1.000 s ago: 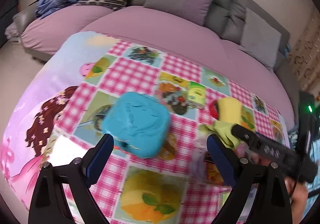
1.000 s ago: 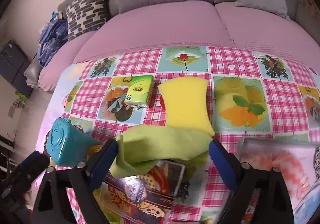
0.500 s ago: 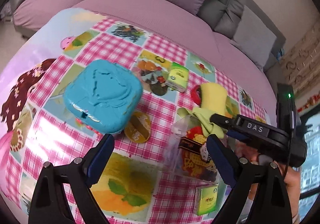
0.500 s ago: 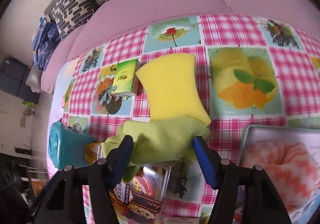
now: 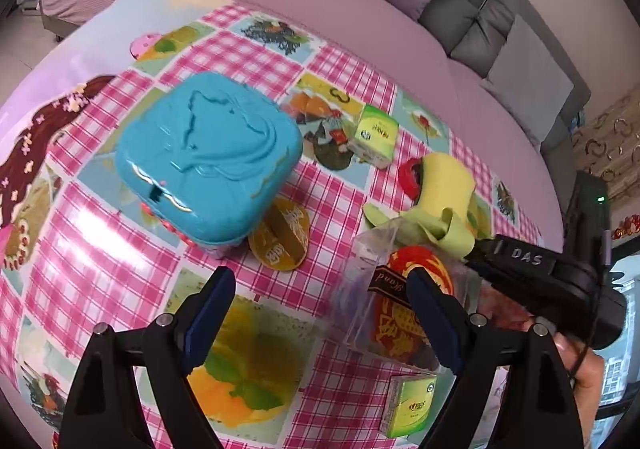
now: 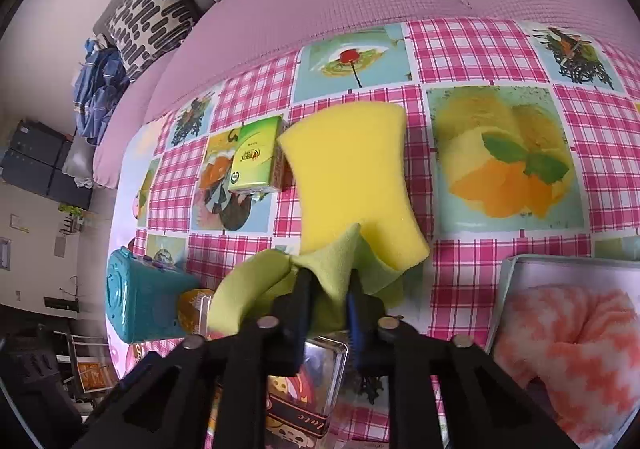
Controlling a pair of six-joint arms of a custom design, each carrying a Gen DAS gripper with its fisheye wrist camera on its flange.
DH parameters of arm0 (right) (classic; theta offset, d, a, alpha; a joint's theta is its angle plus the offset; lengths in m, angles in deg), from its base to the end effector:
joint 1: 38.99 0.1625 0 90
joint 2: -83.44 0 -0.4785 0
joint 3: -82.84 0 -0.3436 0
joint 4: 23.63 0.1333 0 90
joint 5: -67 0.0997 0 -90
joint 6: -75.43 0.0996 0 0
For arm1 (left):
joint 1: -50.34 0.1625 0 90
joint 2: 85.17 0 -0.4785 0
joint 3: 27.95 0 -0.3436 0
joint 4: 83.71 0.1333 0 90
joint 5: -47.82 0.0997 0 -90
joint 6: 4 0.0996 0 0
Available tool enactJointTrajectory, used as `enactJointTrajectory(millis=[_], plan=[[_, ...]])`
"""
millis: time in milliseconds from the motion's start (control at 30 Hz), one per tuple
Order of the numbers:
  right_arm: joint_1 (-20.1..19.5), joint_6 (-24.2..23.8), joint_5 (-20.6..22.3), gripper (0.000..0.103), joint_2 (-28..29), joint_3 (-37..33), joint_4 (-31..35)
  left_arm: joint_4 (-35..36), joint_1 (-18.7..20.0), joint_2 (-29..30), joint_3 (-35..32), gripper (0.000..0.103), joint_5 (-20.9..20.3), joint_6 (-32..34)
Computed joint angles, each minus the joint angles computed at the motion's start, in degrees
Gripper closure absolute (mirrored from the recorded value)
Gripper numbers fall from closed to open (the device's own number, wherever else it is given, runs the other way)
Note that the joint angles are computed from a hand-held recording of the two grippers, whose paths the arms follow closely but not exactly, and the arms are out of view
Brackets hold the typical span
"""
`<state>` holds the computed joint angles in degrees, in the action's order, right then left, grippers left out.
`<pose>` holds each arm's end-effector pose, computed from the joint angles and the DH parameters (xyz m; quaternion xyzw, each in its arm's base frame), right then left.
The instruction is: Organize soft objects
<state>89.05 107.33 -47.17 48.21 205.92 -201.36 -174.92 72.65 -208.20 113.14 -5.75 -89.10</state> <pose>0.3830 -0.3393 0.0041 0.0526 -0.9764 0.1192 0.1721 -0.0547 -0.2304 0.3516 -0.0969 0.9357 -0.2678 0.2080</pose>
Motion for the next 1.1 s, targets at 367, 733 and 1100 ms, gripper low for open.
enactJointTrajectory(millis=[367, 733, 1100], plan=[[2.74, -1.59, -2.77, 0.096, 0.60, 2.68, -9.80, -7.18, 3.41, 1.73, 1.84, 0.015, 1.23, 4.95], [4.25, -0.24, -4.15, 0.096, 1.35, 6.59, -21.71, -10.71, 8.32, 2.78, 3.06, 0.031, 2.22, 2.29], [4.29, -1.69, -4.27, 0.096, 2.19, 7.33, -24.46, -10.84, 9.09, 2.39, 4.83, 0.061, 4.81, -5.11]])
